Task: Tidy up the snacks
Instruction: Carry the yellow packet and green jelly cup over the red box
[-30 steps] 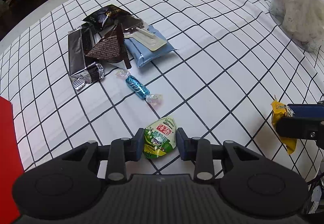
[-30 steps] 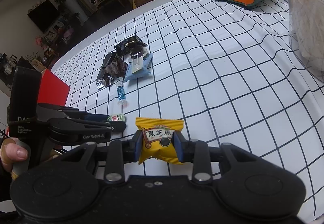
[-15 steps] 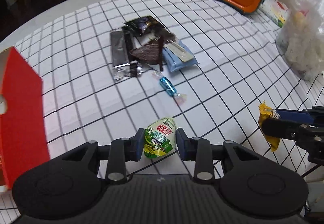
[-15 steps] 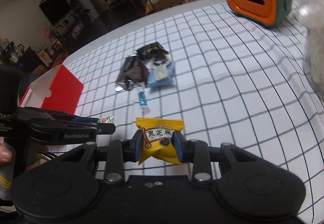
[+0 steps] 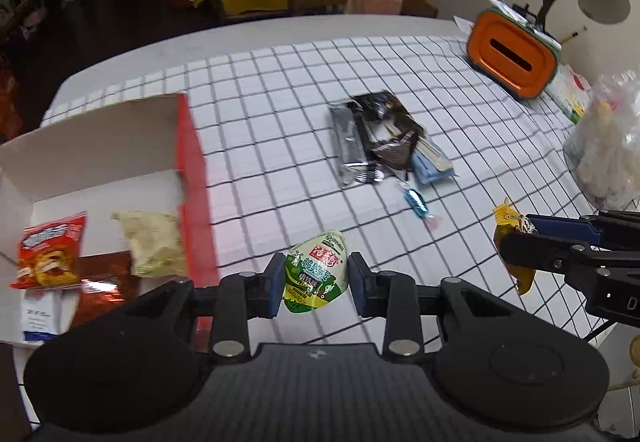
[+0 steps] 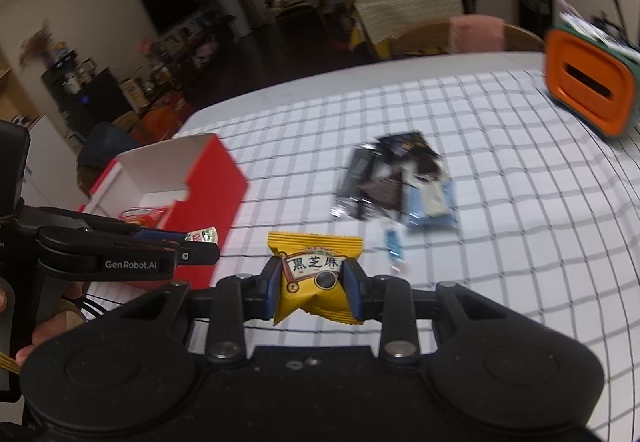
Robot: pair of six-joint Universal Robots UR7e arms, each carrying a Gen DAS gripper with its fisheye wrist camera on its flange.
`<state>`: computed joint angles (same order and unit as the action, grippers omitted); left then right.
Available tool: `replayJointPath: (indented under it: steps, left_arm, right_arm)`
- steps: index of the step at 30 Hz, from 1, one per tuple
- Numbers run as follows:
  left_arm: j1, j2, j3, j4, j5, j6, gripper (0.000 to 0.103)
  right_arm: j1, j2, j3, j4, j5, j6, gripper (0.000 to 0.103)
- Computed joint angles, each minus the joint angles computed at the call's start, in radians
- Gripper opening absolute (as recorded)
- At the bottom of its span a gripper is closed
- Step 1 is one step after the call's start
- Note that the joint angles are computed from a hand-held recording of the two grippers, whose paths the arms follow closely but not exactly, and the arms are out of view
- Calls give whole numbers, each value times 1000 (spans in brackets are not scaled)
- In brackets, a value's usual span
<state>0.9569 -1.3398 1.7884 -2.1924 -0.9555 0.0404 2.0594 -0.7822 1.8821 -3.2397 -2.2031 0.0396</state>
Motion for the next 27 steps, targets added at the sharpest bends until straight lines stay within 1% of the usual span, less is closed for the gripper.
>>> replayJointPath:
  steps: [5,12,21,27]
  left_arm:
    - [30,-38,-31,2,17,32,32]
    - [85,-61,-89,-10,46,95,32]
    - [179,-45,-187,7,66,163,33]
    - [241,-19,-248,24,80,196,32]
  right_arm:
    - [33,71,-106,47,14,-19,31]
    - [69,184,-273,125,24,-56,31]
    - [93,356,-528,280,16,-97,31]
    - [89,469,-699,384,-16,-109,31]
